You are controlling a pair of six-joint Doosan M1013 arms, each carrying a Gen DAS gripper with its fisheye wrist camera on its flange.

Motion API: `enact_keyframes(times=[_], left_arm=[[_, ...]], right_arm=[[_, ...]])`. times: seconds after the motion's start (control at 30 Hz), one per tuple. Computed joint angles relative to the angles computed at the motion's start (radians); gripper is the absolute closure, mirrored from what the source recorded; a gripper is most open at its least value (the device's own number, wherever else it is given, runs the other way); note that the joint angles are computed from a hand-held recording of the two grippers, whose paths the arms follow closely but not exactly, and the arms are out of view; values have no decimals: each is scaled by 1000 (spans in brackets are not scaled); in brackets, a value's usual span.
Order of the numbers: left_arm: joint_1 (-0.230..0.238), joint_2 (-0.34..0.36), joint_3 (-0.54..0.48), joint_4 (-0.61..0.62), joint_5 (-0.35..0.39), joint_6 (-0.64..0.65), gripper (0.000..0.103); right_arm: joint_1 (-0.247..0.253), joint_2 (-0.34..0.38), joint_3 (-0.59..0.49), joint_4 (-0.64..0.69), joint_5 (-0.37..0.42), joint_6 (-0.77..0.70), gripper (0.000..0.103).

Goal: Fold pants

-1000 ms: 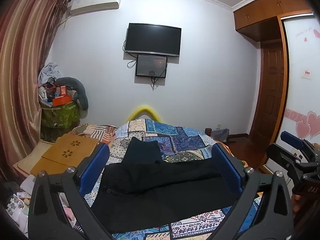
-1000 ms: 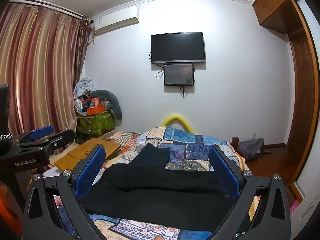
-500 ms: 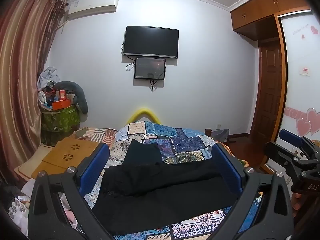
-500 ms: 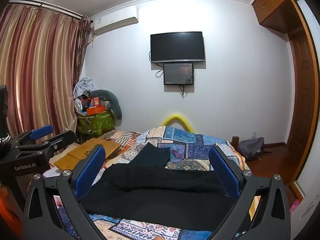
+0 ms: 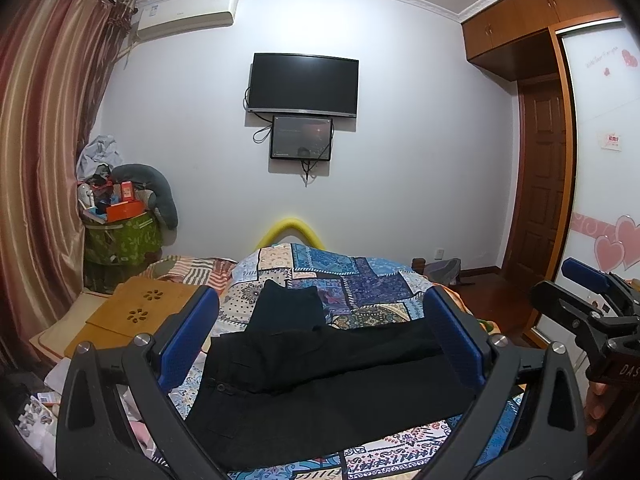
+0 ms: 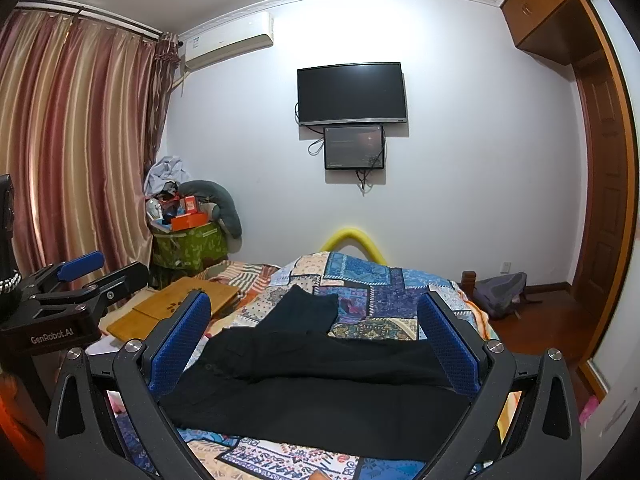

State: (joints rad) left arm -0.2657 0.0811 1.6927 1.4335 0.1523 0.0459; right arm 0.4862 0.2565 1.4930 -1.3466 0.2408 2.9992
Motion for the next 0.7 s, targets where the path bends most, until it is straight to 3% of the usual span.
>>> enact_keyframes(times=[0.43,0.7], left_arm=[[0,-2,4,59,-4,-52,0],[1,-6,14,166,-12,-148,0]], right_arm=[[1,-2,1,2,-2,-1,0],[2,-2,-2,17,2,-15,0]])
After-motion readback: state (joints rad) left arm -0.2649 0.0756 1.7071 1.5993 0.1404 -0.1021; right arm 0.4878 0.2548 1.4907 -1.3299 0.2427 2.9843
